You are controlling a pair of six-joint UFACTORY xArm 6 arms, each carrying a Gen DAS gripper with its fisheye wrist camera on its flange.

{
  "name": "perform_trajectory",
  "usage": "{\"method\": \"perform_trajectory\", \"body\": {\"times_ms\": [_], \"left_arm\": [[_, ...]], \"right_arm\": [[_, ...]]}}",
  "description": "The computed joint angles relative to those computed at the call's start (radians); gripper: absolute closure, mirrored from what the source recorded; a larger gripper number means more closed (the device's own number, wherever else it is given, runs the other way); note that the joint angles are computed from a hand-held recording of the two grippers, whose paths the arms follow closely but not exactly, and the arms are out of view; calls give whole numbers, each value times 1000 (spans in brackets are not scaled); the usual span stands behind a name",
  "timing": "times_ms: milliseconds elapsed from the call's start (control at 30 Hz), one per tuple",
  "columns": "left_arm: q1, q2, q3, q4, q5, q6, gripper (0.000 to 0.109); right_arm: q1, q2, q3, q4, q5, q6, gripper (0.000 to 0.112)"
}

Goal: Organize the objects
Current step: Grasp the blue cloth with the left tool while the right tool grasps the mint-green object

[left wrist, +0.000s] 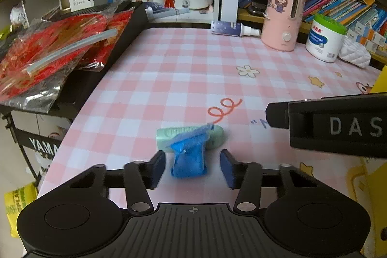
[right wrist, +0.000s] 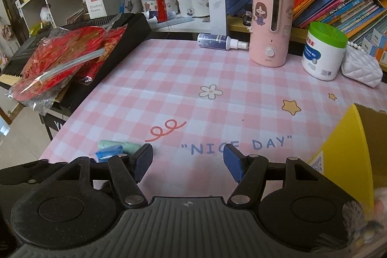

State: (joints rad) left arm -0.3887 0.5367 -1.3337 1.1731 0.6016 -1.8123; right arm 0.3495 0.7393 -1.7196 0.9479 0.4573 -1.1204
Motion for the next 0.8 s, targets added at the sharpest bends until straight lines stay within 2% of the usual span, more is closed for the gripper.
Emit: {"method": "perform_trajectory", "body": {"times_ms": [67,233,467,700,800], "left_arm": [[8,3,0,5,-8,-5,81],[-3,-55,71,66,18,-85,82],[-20,-203,260,-4,70,-196,82],[-49,-290,352,-53,125,-219,82],[-59,-307,365,-70,143,-211,82]], "right_arm": [[2,6,-10,-3,14,-3,50],[5,26,-44,-13,67,-6,50],[35,51,-71,-39,127,13,50],[93,93,-78,-127,70,209,49],[118,98,-62,-127,17,230,45]]}}
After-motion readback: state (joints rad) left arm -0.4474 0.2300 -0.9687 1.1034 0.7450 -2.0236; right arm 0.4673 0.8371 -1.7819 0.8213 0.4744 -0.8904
